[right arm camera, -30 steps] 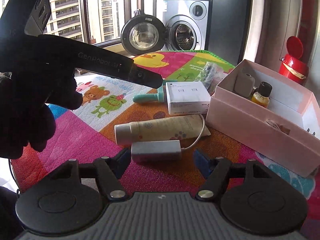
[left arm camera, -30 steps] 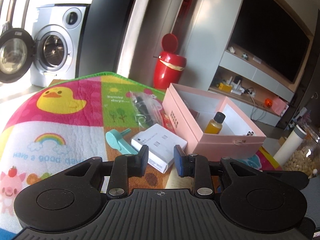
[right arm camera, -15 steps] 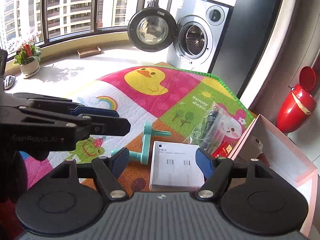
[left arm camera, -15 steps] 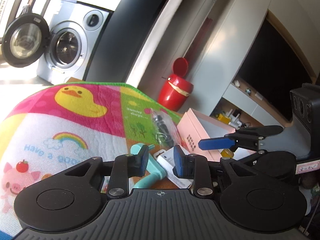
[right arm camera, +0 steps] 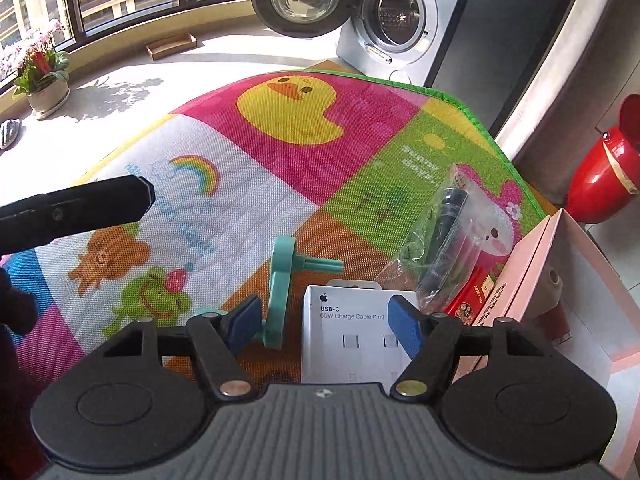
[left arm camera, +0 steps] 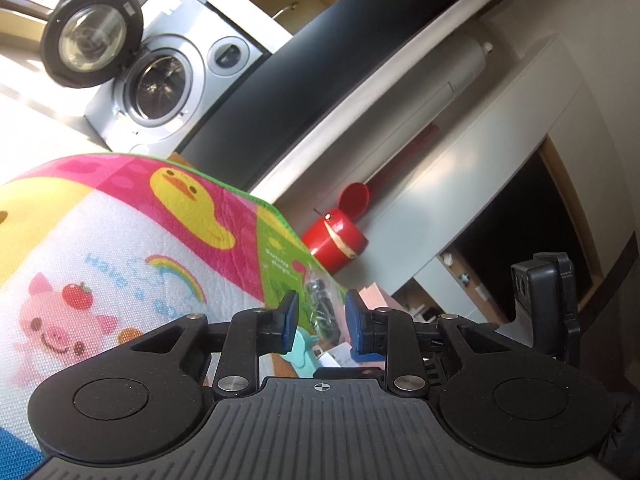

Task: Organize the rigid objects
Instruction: 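Grasp the white USB-C cable box with the right tool, then grasp and lift the white cream tube with the left tool while the right tool holds the cable box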

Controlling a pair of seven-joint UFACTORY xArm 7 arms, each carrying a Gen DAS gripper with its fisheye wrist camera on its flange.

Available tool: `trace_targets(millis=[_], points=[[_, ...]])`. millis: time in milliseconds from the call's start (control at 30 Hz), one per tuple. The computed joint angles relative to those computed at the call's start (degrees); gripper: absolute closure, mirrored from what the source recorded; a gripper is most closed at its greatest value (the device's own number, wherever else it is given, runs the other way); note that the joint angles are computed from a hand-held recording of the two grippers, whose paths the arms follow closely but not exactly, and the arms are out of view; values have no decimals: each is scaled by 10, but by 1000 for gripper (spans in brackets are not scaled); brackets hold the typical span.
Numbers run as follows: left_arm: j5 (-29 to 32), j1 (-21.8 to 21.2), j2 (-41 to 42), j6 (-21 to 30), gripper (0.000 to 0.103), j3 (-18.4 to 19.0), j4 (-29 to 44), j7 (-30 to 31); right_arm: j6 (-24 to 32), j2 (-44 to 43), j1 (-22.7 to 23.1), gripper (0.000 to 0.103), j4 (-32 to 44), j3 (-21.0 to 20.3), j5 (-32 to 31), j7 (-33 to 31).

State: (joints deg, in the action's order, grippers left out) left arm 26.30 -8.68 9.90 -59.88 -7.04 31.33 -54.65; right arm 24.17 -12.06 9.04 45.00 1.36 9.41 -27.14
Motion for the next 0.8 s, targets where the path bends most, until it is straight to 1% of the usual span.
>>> trace_targets(millis=[33,67,100,133,200,267,300,333,400,467,500,533,567,600,633,667,700,733,767,800], points=[[-3,0,-1,2,75,0,0,-1,20,-17,11,76,-6,-10,28,-22],[-4,-1,-2,6,75,0,0,0,43,-35,20,80,-13,-19,54,-39],[-1,-1,-4,14,75,0,1,2,54,-51,23,81,-24,-21,63,-47],[1,-3,-7,20,75,-1,1,7,53,-69,21,81,-42,-18,59,-48],[-2,-10,-13,33,75,-3,2,26,43,-97,18,81,-72,-15,50,-47],[-12,-19,-20,45,75,-6,1,48,22,-112,22,80,-87,-27,57,-57],[-15,-23,-25,53,75,-7,-1,59,10,-111,18,70,-88,-26,52,-53],[-17,-27,-29,63,75,-8,0,67,1,-102,12,48,-79,-26,44,-49],[5,-28,-33,92,75,-9,7,66,9,-72,17,26,-47,-41,53,-63],[17,-32,-40,128,75,-11,13,69,25,-24,3,26,0,-31,34,-47],[1,-39,-44,143,75,-14,9,90,33,0,-4,26,21,-24,18,-46],[-22,-47,-47,150,75,-15,5,112,29,20,-3,26,35,-22,-14,-34],[-52,-55,-50,151,75,-17,0,135,20,40,-27,26,46,3,-51,-16],[-79,-61,-53,146,75,-18,-6,152,3,54,-27,21,52,4,-64,-12],[-109,-66,-54,138,75,-18,-11,167,-2,65,-28,15,62,5,-66,-11],[-133,-69,-53,127,75,-18,-15,177,12,81,-29,14,83,5,-61,-8],[-148,-69,-51,118,75,-17,-17,177,39,96,-29,13,106,2,-36,-14],[-153,-67,-49,111,75,-15,-18,169,63,106,-31,14,123,2,-16,-17],[-151,-62,-47,106,75,-12,-19,153,102,120,-33,14,147,1,11,-21],[-145,-58,-46,102,75,-10,-19,139,138,130,-37,14,163,1,24,-13]])
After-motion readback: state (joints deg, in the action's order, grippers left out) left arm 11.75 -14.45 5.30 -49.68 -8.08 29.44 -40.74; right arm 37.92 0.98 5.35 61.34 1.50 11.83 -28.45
